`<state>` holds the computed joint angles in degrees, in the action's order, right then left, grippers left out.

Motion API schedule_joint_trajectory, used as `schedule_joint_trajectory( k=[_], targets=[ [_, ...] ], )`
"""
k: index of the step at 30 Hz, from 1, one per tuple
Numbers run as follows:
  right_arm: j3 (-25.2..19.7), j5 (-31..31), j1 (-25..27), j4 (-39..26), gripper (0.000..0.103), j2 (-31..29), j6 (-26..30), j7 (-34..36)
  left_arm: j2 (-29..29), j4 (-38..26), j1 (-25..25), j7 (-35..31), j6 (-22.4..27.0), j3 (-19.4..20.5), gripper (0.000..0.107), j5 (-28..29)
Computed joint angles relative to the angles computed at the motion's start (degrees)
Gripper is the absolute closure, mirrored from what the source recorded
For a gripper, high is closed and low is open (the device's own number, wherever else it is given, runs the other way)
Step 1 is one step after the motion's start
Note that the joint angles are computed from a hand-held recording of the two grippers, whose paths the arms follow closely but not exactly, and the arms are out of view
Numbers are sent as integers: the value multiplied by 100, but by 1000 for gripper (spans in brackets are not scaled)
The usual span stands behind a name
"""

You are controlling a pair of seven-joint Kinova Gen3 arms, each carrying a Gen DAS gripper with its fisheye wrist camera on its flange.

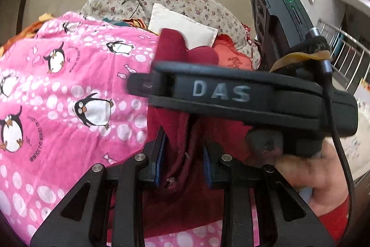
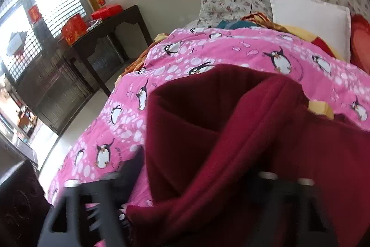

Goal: Fold small clothes

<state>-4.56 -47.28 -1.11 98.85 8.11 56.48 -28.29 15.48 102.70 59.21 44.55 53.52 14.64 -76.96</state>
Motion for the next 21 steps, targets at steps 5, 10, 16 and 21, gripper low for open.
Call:
schedule_joint_trajectory(
  k=[5,10,16,21],
  targets=[
    [133,-523,710,-177,80,101,872,774,-192,160,130,348,-556,-197,82,-357],
    [519,-530,1151,-711,81,18,1688,1411,10,-690,86,-568,-593,27,82,-157],
    [853,-328,1778,-1294,82,330,1779,1731,307,-1727,-644,-1966,-1202,941,79,387],
    [883,100,1779,-1855,81,1152,1418,1015,702,-2473,294,-3131,-217,212,62,1169]
  ],
)
